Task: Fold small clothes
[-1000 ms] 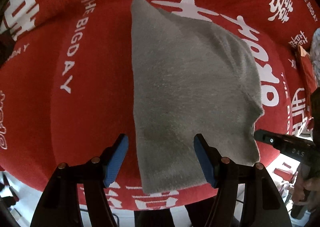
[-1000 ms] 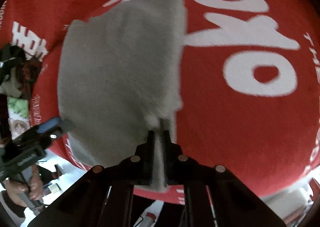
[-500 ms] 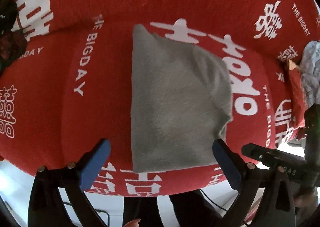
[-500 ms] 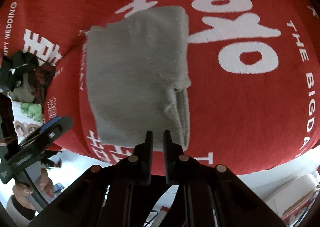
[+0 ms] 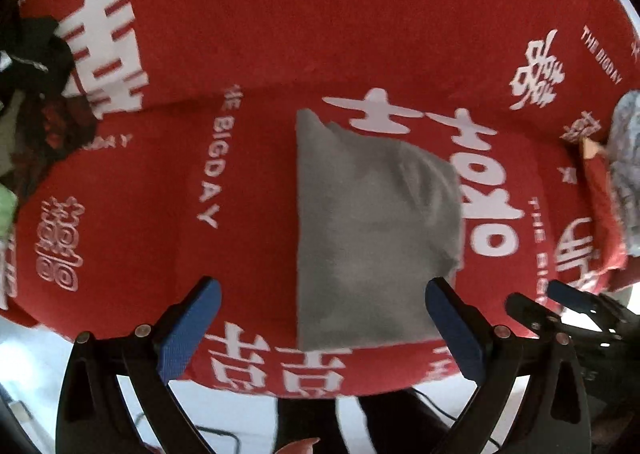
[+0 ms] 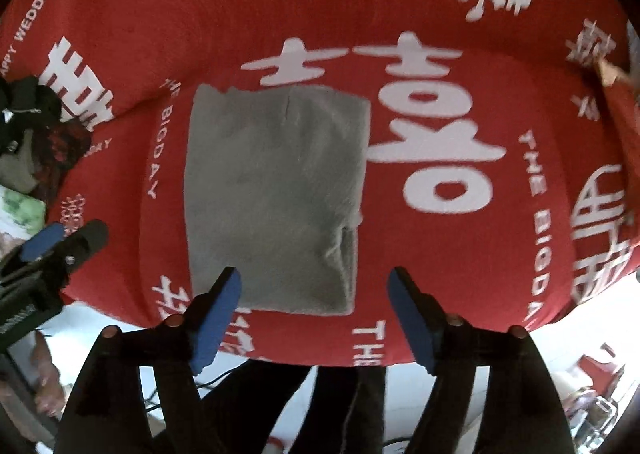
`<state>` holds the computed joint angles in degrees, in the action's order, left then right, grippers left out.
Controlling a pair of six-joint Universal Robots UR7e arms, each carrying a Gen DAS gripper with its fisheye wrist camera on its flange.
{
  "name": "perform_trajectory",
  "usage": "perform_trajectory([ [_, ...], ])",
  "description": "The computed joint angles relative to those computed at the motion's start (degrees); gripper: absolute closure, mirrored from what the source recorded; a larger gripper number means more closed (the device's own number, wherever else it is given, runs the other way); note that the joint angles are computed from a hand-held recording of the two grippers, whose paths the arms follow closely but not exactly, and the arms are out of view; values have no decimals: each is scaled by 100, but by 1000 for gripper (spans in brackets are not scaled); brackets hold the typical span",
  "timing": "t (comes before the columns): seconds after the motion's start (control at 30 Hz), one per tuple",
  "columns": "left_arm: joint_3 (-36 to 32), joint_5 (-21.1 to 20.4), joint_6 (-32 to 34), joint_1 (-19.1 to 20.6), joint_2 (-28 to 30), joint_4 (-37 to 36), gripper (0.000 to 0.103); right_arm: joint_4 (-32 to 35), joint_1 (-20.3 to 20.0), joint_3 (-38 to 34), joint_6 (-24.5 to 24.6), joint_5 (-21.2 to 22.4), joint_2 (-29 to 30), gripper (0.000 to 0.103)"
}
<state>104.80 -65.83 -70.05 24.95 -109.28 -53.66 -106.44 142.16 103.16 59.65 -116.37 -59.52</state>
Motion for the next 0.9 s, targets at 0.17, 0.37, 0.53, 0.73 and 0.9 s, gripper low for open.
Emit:
perform_trajectory([
  [0.17, -251, -26, -145, -149, 180, 354, 1, 486, 111, -344, 93, -194, 125, 20],
  [0.37, -457, -294, -505, -152, 259, 545, 1, 545, 161, -466, 190, -69, 93, 20],
  [0.53, -601, -165, -570, -322, 402, 969, 1, 782, 244, -662, 202, -151, 146, 20],
  [0.73, -695, -95, -372, -518, 521, 1218, 1, 931, 270, -806, 249, -253, 159, 20],
  [0.9, -708, -209, -385, -556, 545, 1132, 1, 990, 281, -890, 250, -284, 170, 20],
])
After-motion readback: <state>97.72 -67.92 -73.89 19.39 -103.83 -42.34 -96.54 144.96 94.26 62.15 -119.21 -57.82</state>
